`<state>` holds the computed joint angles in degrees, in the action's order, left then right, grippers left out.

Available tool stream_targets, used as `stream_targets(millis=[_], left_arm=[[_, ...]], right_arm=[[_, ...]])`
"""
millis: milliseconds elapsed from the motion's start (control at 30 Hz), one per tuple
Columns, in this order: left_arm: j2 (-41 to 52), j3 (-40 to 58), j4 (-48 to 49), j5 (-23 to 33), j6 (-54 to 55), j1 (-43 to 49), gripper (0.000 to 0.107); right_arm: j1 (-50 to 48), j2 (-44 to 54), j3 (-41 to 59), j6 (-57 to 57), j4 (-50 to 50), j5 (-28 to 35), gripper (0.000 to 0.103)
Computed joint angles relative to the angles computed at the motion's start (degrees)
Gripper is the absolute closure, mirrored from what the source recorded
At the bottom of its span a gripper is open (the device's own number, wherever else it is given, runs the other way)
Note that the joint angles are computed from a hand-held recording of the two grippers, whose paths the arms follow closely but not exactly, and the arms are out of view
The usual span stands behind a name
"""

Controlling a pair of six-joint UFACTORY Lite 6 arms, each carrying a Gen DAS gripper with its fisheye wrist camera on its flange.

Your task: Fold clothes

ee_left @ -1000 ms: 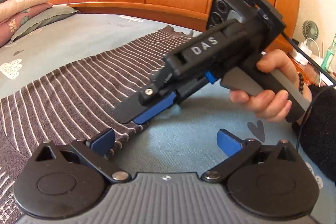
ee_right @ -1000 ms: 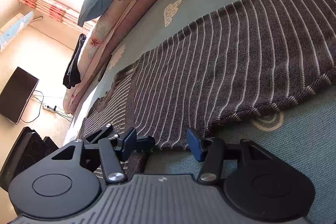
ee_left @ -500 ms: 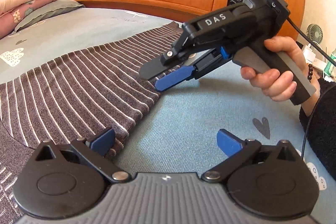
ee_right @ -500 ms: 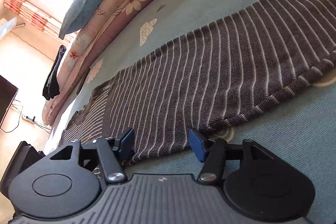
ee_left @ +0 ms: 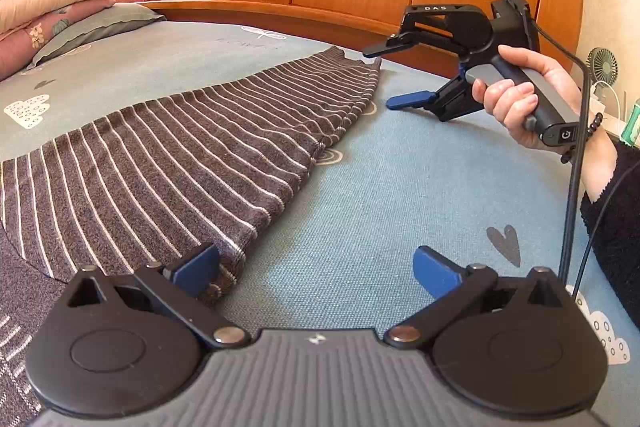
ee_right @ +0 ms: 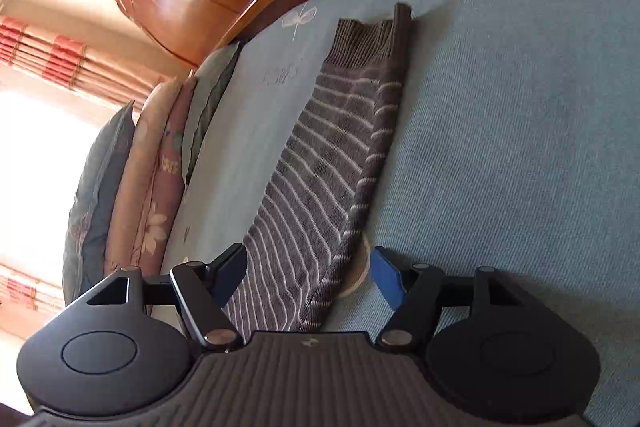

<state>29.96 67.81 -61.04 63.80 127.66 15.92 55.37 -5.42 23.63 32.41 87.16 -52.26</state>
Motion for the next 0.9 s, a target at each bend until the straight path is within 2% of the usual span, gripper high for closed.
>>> stream_targets(millis=[67, 200, 333, 367, 433, 467, 500, 567, 767, 833, 900], left_arm=[[-0.11, -0.27, -0.35, -0.4, 0.47, -0.2, 0.005], [0.17, -0.04, -0.5, -0.13, 0.55, -0.15, 0.005], [1.79, 1.7, -0.19, 1.83, -0.7, 0.52, 0.005], [2.09, 2.08, -0.07, 2.14, -1.05, 0.58, 0.005], [2.37, 2.47, 0.09, 2.47, -1.45, 0.63, 0.005], [2.35, 2.46, 0.1, 2.47, -1.45, 0.61, 0.005], [2.32, 2.43, 0.11, 2.46, -1.44, 0.6, 0.005], [2.29, 2.49, 0.25, 2.53, -1.62, 0.55, 0.005], [2.92, 3.26, 0.67, 3.41, -1.91, 0.91, 0.005], [2.86, 3.05, 0.55, 3.28, -1.58, 0.93, 0.005], [2.86, 2.89, 0.44, 3.22, -1.34, 0.94, 0.005]], right_arm=[[1.27, 0.14, -1.0, 0.67, 2.74, -2.39, 0.03], [0.21, -0.13, -5.56, 8.99, -1.83, -4.18, 0.035], [-12.77, -3.66, -6.04, 1.15, -11.14, 3.91, 0.035], [-15.32, -4.32, -5.93, -0.76, -12.41, 5.83, 0.038], [-19.48, -4.79, -4.46, -8.48, -11.31, 9.99, 0.062], [-20.71, -3.98, -3.41, -12.45, -10.03, 11.52, 0.087], [-21.42, -3.25, -3.26, -14.01, -10.63, 11.69, 0.097], [-22.78, -2.03, -2.86, -17.46, -11.25, 11.95, 0.098], [-24.4, -4.81, -0.25, -34.27, 1.16, 13.75, 0.096], [-22.23, -6.11, 0.59, -39.47, 8.87, 11.61, 0.085], [-17.82, -7.3, 1.25, -41.51, 13.93, 6.44, 0.066]])
